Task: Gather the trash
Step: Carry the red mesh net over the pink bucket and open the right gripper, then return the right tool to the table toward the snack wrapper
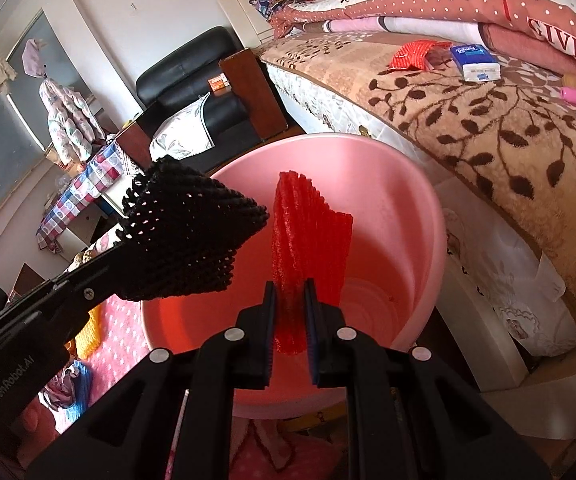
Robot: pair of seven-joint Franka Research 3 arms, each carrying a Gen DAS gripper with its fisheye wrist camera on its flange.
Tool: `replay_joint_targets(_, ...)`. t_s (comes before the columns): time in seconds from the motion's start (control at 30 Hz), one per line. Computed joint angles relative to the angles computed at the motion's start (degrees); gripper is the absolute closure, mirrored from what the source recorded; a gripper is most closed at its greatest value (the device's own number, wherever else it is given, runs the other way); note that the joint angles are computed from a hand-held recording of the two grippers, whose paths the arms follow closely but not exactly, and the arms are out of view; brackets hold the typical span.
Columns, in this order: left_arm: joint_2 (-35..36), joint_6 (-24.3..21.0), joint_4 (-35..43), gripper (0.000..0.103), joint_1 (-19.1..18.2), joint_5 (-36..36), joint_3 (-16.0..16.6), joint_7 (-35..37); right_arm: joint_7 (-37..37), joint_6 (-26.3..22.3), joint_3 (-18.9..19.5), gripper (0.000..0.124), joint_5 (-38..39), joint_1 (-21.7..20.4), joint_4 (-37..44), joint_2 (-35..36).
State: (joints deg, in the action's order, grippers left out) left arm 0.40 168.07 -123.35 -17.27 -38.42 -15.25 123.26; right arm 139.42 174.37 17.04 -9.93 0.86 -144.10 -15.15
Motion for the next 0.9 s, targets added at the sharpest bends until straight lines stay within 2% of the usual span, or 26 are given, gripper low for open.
replay_joint_targets(0.1,0.01,-0.06,0.03,0.091,-0.04,-0.83,-0.08,0.97,1.02,-0.28,1.04,0.110,-1.30,-1.23,0.18,-0.11)
replay_joint_targets(0.17,-0.01,0.03,-0.02,0.085,-0.08,-1.69,-0.12,1.95,1.63,-0.32,1.38,0.110,-2.20,-1.73,0.29,0.02)
replay_joint_targets(0.23,-0.22,0.04,-0.16,0.073,-0.11,-2.82,-0.13,2.66,2.14,-0.38,1.37,0.110,-2.78,-1.90,0.44,0.22)
replay_joint_targets(0.43,-0.66,-0.01,-0.37,0.059,-0.29,-3.11,0.27,1.80,3.09,-0.22,0.81,0.109,-3.47,-1.47,0.45,0.34)
replay_joint_targets(0.7,-2.22,-0.08,-1.16,0.053,-1.20,-4.77,1.12,2.83,2.03,1.10,0.01,0.096,-2.40,-0.59,-0.49,-0.35)
replay_joint_targets(0.9,-4.33,0.16,-2.33,0.053,-2.52,-7.07,2.40,4.39,0.14,2.45,1.17,0.088,-0.57,-1.04,-1.36,-1.46)
